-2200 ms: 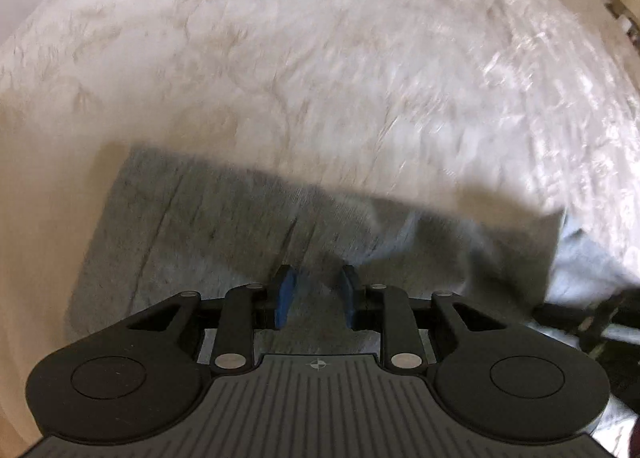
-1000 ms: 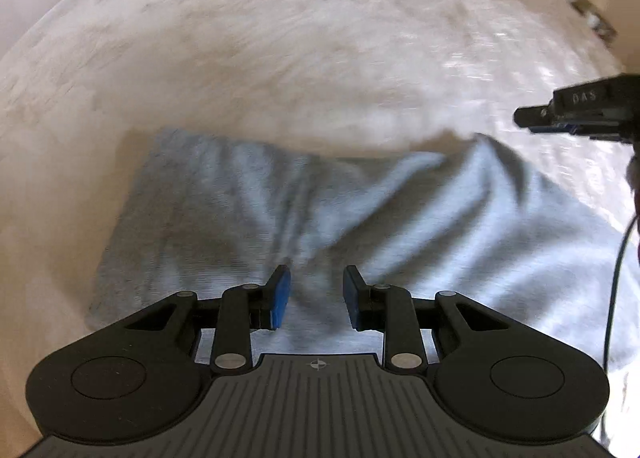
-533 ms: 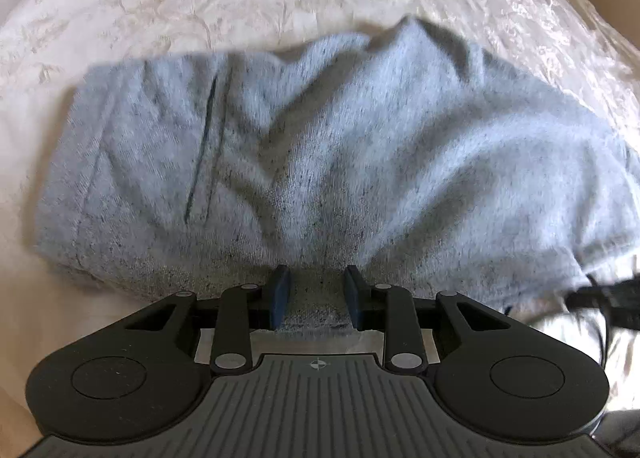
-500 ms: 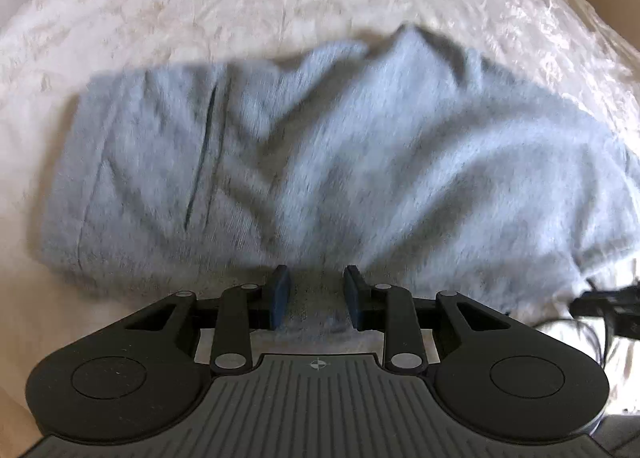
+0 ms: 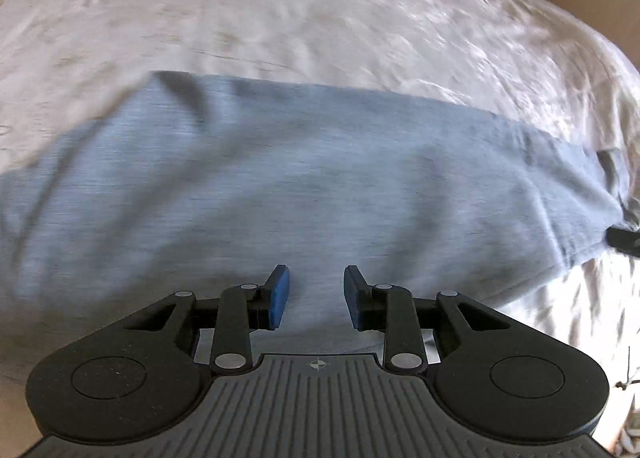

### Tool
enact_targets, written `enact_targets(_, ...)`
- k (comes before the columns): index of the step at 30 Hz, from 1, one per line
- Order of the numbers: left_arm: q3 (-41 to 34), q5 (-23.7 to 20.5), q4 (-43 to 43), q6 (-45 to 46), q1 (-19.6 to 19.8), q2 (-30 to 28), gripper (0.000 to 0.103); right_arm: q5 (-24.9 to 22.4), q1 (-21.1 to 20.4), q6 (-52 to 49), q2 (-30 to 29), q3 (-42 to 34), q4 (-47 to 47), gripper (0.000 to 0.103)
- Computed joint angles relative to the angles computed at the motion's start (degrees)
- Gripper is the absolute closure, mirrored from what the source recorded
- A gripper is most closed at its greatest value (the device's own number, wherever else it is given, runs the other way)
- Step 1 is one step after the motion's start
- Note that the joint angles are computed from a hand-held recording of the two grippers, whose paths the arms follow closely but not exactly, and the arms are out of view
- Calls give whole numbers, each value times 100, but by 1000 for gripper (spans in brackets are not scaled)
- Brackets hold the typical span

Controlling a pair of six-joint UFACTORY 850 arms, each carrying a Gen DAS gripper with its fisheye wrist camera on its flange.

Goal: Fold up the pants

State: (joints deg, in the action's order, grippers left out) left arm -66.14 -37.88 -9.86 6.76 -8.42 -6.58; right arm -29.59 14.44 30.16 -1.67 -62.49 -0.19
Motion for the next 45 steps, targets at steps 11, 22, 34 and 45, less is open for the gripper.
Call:
enact_targets(11, -558, -123, 1117, -1793, -1170, -592, 74, 529, -1938, -1790, -320, -142, 6, 56)
enact_targets(22, -988, -539, 1587, -2412, -1572, -890, 74, 461, -2370, -3491, -1599, -1154, 1109, 59)
enact_targets(34, -1755, -682, 1576, -2336, -1891, -1525, 74, 433, -2849, -5091, -1399, -803, 3157, 32)
enact_targets(45, -2312, -908, 1108, -1966, -2011, -1975, 74, -1936, -3534, -6807, -1893, -1028, 4681, 32)
